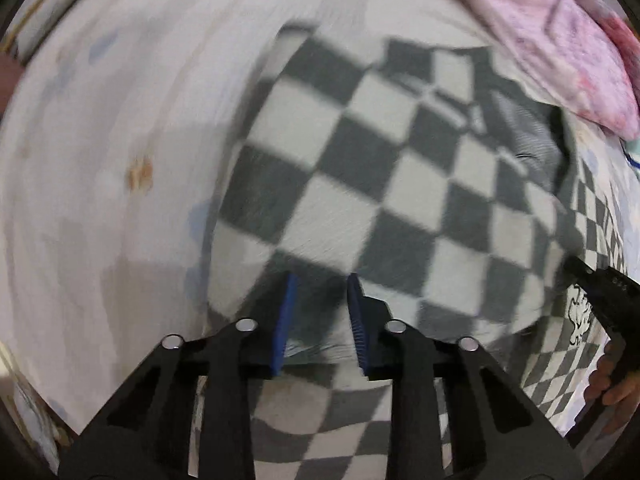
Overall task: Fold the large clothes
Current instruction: 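Lower the held cuff onto the cardigan body near the patch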
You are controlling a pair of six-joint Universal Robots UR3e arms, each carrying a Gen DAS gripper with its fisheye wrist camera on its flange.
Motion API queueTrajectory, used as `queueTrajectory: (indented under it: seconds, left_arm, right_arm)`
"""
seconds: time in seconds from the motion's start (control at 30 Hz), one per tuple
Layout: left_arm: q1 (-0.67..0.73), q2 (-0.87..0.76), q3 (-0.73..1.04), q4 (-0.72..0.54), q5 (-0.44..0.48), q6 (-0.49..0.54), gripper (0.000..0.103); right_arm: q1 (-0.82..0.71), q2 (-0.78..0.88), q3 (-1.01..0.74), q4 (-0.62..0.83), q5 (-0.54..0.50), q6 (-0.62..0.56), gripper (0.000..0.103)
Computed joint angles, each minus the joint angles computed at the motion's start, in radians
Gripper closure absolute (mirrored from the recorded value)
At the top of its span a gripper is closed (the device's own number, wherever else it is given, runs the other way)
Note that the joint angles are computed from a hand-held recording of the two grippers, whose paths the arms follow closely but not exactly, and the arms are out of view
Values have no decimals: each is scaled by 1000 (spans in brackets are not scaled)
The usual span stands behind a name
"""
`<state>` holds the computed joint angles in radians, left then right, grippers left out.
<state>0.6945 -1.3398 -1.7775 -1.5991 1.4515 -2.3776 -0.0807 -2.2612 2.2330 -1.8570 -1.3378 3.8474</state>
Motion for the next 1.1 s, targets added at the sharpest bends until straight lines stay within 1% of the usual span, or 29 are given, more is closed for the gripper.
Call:
queueTrajectory:
  seconds: [0.03, 0.1, 0.13, 0.2, 0.27, 0.3, 0.33, 0.37, 0.4, 0.43, 0.5, 0.53, 0.6, 0.67, 0.7, 0.73, 0.77, 0.8, 0.87, 0.9, 0.93, 0.97, 1.0, 1.03, 1.1]
  left_arm:
    - [9, -8, -2, -2, 4, 0, 85]
    - [34, -7, 1, -21, 0, 19, 85]
    - [46, 3, -1, -27, 1, 33, 85]
    - [65, 13, -17, -27, 8, 49, 85]
    - [69, -5, -47, 10, 19, 38, 92]
    - [60, -22, -55, 31, 26, 27, 94]
    - [51, -24, -51, 28, 33, 27, 94]
    - [40, -33, -22, 11, 40, 33, 94]
    - [31, -35, 10, -8, 41, 44, 94]
    - [21, -40, 65, -42, 25, 67, 94]
    - [2, -82, 181, -92, -26, 90, 93]
    - [-14, -115, 228, -96, -46, 81, 93]
    - [-68, -230, 342, -68, -89, 29, 92]
    - [-133, -355, 432, -9, -105, -44, 92]
    - [-160, -416, 464, 26, -111, -76, 92]
    - [-201, -506, 517, 56, -97, -120, 92]
    - [-238, -594, 573, 70, -65, -151, 93]
    - [-268, -655, 602, 86, -41, -173, 98]
    - [-274, -714, 636, 94, -44, -195, 97]
    - [-269, -744, 682, 65, -54, -216, 98]
    - [-258, -787, 759, 2, -71, -250, 99]
    - [-243, -819, 814, -49, -92, -265, 99]
    - [-236, -833, 837, -69, -103, -260, 99]
    - [-228, -829, 850, -95, -102, -227, 100]
    - [-217, -767, 836, -144, -59, -134, 100]
  right_arm:
    - [-6, -5, -5, 14, 9, -5, 94]
    - [13, -10, -45, 72, -16, -29, 94]
    - [23, -35, -67, 122, -39, -35, 95]
    - [6, -93, -67, 202, -52, -56, 95]
    - [-2, -103, 4, 195, -58, -66, 95]
    - [0, -112, 42, 159, -56, -59, 94]
    - [26, -82, 39, 129, -72, -54, 93]
    - [37, -40, -3, 147, -80, -70, 91]
    - [34, -17, -45, 184, -81, -85, 87]
    - [25, -10, -74, 213, -80, -94, 81]
    - [-33, -44, -108, 252, -59, -129, 77]
    - [-49, -42, -125, 244, -61, -143, 73]
    - [-28, 25, -165, 192, -91, -165, 72]
    - [-3, 103, -177, 93, -76, -207, 78]
    - [9, 141, -185, 64, -62, -215, 92]
    - [21, 193, -193, 32, -39, -234, 101]
    - [42, 243, -210, 20, -42, -244, 101]
    - [87, 324, -235, -4, -79, -234, 101]
    - [131, 416, -242, -31, -120, -210, 102]
    - [128, 437, -218, -61, -119, -206, 103]
    - [123, 440, -178, -120, -121, -195, 103]
    - [123, 445, -169, -140, -123, -192, 103]
    - [129, 455, -180, -134, -128, -196, 103]
    - [143, 470, -213, -106, -138, -215, 103]
    - [144, 469, -265, -30, -132, -233, 103]
